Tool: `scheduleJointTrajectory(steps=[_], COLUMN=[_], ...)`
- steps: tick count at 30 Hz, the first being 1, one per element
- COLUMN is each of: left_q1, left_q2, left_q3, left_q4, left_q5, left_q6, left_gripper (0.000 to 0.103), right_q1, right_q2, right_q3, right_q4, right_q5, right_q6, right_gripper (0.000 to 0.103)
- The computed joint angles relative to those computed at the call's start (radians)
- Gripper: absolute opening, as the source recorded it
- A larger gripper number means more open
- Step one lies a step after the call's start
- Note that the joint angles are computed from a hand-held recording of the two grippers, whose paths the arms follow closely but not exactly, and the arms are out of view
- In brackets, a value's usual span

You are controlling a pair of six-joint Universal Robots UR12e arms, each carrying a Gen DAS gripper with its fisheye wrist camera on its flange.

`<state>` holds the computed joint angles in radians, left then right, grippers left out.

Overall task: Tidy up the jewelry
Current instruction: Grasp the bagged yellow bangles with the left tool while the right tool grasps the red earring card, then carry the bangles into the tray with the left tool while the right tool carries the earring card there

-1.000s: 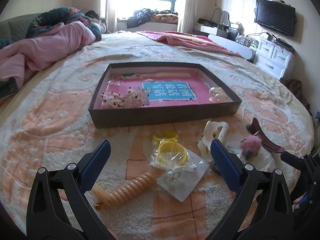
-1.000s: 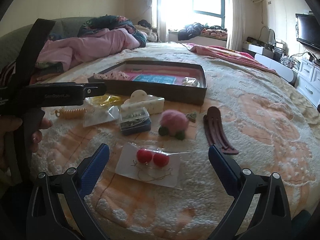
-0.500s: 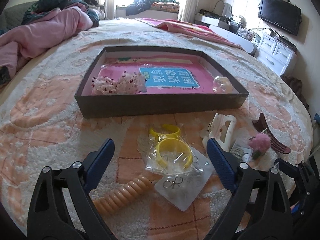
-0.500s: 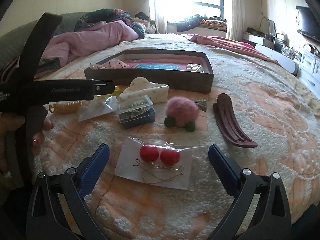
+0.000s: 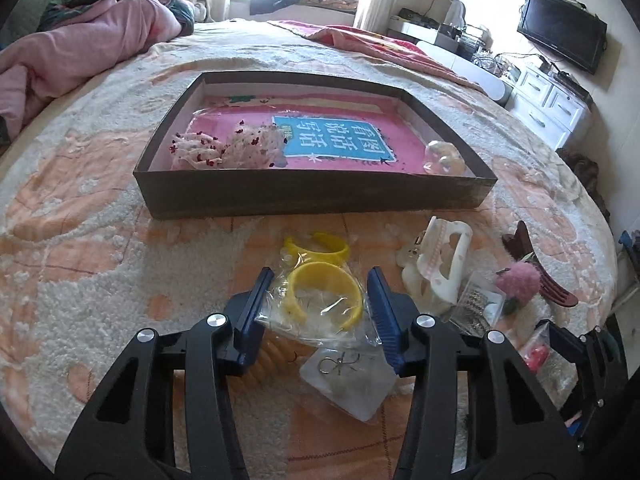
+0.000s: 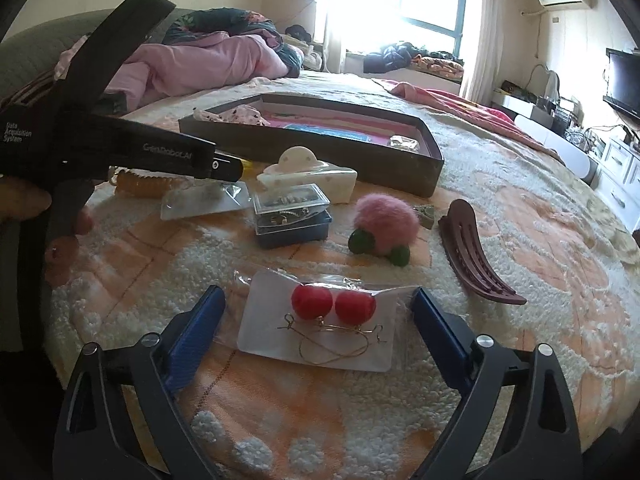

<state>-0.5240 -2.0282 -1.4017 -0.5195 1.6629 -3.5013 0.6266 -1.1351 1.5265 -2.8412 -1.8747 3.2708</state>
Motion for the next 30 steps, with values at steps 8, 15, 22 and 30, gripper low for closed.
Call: scheduleJointTrajectory(steps=[8,15,22,30], left_q1=[0.001,0.004,0.003,0.012], left_q2=[0.01,0.028,0.039,0.054], left_q3=[-0.011,-0.033,-0.043,-0.06], left_q4=[0.034,0.083,0.116,0.148], left_q5=[0.011,0.032,0.078,0.116], left_q6=[-0.01,-0.013,-0.008,-0.02], left_gripper=[0.035,0.035,0.035,0.035], right_q1=[0.0,0.001,0.001,-0.004], right_q2=[-0.002,-0.006,0.001,0.018], right_q3=[0.003,0.0,-0.032,-0.082], right_q4=[-0.019,-0.053,-0.034,-0.011], right_q5=[0.02,0.052,0.06,0.082], right_q6=[-0.017,-0.034,-0.028,-0.023], right_gripper=[0.085,0.085,0.085,0.085])
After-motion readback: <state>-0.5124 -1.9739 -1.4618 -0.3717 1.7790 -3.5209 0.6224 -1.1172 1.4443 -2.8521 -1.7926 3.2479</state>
